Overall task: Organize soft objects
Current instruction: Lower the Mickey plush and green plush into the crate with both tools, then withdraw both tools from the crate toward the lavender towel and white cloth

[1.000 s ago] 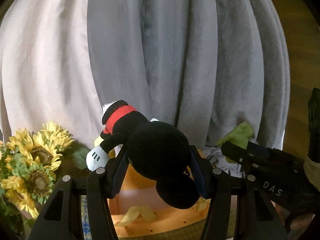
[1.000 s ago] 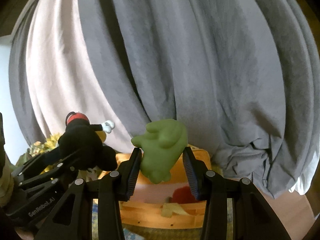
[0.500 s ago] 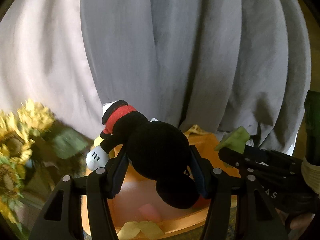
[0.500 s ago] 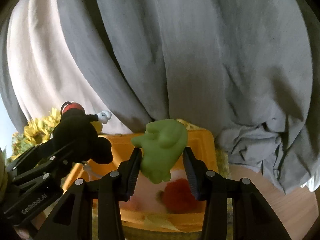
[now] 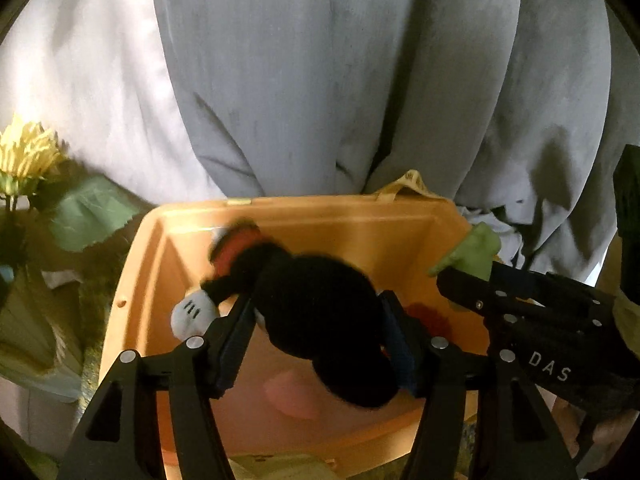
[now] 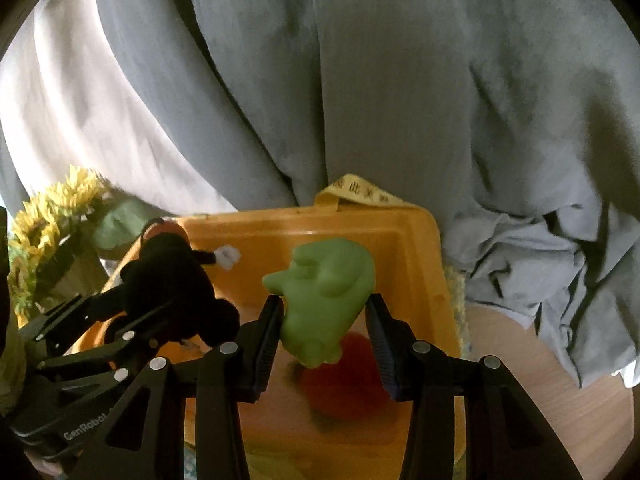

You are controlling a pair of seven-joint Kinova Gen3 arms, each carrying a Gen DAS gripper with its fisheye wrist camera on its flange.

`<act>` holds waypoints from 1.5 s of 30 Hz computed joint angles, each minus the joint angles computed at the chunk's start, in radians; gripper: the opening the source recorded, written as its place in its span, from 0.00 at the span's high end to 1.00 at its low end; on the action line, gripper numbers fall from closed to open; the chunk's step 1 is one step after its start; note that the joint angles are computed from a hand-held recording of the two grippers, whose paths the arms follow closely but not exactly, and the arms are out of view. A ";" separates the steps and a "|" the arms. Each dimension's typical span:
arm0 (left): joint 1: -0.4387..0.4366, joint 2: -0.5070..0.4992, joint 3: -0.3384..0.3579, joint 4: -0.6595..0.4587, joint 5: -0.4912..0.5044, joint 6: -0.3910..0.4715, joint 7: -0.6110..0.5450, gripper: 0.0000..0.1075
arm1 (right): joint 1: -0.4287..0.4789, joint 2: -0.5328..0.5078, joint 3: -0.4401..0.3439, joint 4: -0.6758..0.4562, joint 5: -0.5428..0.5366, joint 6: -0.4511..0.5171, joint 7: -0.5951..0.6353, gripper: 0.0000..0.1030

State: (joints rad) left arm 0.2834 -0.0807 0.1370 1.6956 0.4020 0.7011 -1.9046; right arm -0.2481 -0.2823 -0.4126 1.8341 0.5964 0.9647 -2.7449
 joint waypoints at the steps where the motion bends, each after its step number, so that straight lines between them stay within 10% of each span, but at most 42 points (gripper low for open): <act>1: 0.006 -0.002 0.000 0.003 -0.010 -0.010 0.006 0.36 | -0.002 0.000 0.007 0.001 -0.008 -0.005 0.003 0.56; 10: 0.005 -0.080 0.041 0.041 -0.206 -0.106 0.128 0.25 | 0.006 -0.004 -0.045 -0.006 0.074 0.075 -0.085 0.38; 29: 0.093 -0.348 -0.082 0.128 -0.120 -0.119 0.066 0.19 | 0.036 -0.085 -0.394 -0.118 0.275 0.455 -0.272 0.22; 45: 0.159 -0.519 -0.134 0.192 -0.093 -0.055 0.014 0.17 | 0.284 -0.265 -0.599 -0.169 0.112 0.517 -0.224 0.16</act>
